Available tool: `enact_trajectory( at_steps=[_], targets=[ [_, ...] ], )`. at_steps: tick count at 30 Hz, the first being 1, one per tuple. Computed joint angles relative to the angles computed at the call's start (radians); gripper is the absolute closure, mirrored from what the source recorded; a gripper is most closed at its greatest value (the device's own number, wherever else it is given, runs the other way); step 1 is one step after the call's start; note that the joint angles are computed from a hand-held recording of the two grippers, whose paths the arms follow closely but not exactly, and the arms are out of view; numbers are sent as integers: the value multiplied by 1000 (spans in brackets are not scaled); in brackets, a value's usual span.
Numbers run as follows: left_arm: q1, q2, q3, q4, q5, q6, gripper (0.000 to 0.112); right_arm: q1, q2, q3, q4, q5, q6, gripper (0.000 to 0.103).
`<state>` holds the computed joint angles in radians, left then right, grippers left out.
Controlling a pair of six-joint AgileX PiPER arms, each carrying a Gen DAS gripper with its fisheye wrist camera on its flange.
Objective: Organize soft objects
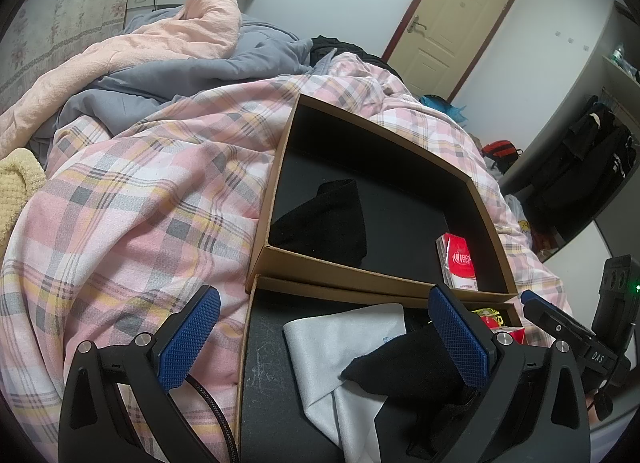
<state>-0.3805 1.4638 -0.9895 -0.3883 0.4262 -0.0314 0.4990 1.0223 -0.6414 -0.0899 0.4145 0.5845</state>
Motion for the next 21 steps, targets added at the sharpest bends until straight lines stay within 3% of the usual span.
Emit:
enact_trajectory(
  at_steps=[21],
  targets=[
    [-1, 0, 0, 2, 0, -2, 9, -2, -3, 2, 14, -2, -9, 2]
  ],
)
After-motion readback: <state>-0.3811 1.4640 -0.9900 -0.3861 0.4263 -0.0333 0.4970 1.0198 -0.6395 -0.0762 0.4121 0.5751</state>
